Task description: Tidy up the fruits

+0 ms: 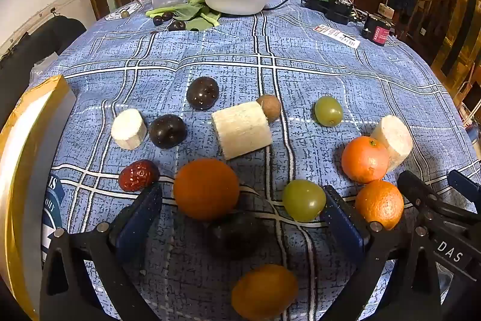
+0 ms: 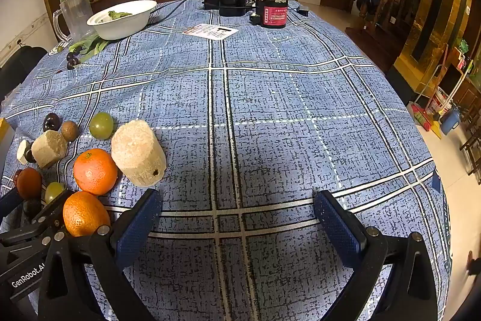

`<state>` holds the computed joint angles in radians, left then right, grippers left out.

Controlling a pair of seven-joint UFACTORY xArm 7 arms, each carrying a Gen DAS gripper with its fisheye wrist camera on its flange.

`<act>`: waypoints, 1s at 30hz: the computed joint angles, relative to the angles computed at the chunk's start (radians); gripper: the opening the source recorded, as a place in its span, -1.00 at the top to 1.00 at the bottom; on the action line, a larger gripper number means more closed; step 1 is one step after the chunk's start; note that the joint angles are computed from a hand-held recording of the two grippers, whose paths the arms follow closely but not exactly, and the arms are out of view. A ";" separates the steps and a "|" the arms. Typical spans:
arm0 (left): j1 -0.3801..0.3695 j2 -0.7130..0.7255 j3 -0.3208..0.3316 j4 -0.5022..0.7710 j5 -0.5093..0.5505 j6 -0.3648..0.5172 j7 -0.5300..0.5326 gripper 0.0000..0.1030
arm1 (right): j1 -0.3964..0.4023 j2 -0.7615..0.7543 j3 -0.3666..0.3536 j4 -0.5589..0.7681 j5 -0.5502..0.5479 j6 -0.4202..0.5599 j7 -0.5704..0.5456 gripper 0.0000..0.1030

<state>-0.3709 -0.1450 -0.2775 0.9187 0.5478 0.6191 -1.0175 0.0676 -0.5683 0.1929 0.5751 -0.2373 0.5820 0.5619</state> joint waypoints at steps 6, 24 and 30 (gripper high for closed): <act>-0.001 0.000 0.001 0.000 0.000 0.000 0.000 -0.99 | 0.001 -0.001 -0.001 0.000 0.000 0.000 0.000 -0.98; -0.002 0.001 0.000 0.002 0.000 0.005 0.003 -0.99 | 0.001 -0.001 -0.001 0.000 0.000 0.000 0.000 -0.98; -0.005 0.002 0.002 0.006 -0.018 0.011 0.022 -0.99 | 0.001 0.001 0.000 -0.001 -0.001 -0.002 0.002 -0.98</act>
<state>-0.3754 -0.1430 -0.2752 0.9243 0.5302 0.6300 -0.9955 0.0683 -0.5676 0.1927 0.5737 -0.2381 0.5796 0.5635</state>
